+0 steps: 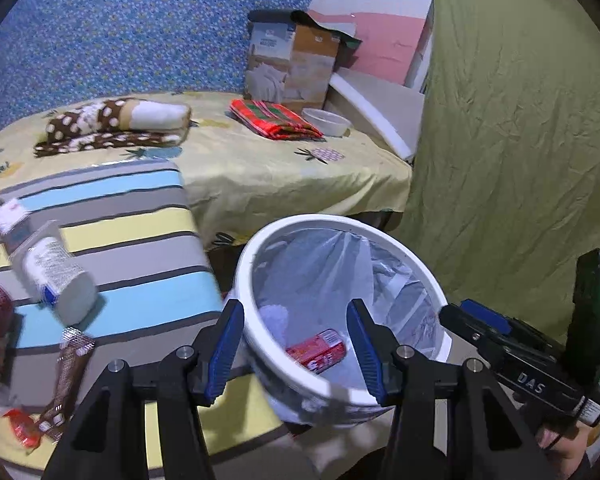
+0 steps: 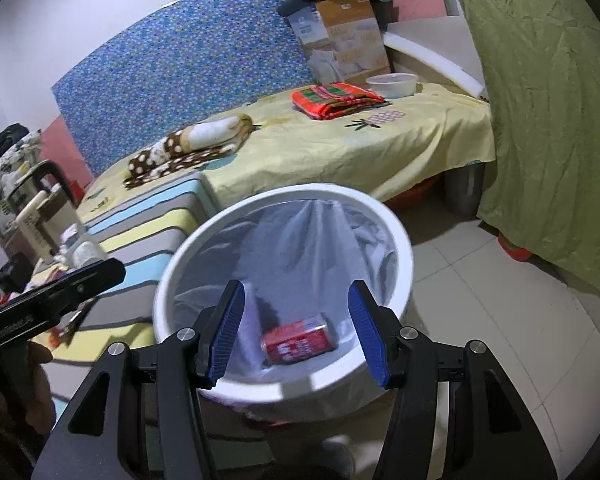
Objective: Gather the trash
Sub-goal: 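Move both tools back over the trash on the table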
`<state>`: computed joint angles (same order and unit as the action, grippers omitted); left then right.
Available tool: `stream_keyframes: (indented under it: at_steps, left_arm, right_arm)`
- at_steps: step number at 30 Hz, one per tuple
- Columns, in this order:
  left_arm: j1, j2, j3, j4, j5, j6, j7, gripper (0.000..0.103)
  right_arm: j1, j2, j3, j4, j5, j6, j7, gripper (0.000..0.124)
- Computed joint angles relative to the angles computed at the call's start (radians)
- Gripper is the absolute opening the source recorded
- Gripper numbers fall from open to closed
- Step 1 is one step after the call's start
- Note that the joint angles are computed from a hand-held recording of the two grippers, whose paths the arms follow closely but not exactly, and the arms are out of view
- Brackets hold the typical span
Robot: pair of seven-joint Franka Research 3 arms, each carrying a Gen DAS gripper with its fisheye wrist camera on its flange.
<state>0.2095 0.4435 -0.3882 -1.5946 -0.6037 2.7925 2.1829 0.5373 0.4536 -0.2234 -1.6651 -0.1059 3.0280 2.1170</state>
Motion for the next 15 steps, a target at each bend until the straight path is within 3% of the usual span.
stream_keyframes:
  at_steps: [6, 15]
  left_arm:
    - [0.045, -0.109, -0.016, -0.144, -0.106, 0.066, 0.085, 0.053]
    - [0.031, -0.246, 0.055, -0.3, -0.314, 0.134, 0.219, 0.053]
  right_arm:
    - [-0.006, -0.022, 0.049, -0.02, 0.014, 0.018, -0.073, 0.056]
    - [-0.168, -0.004, 0.321, 0.014, 0.213, 0.009, -0.386, 0.056]
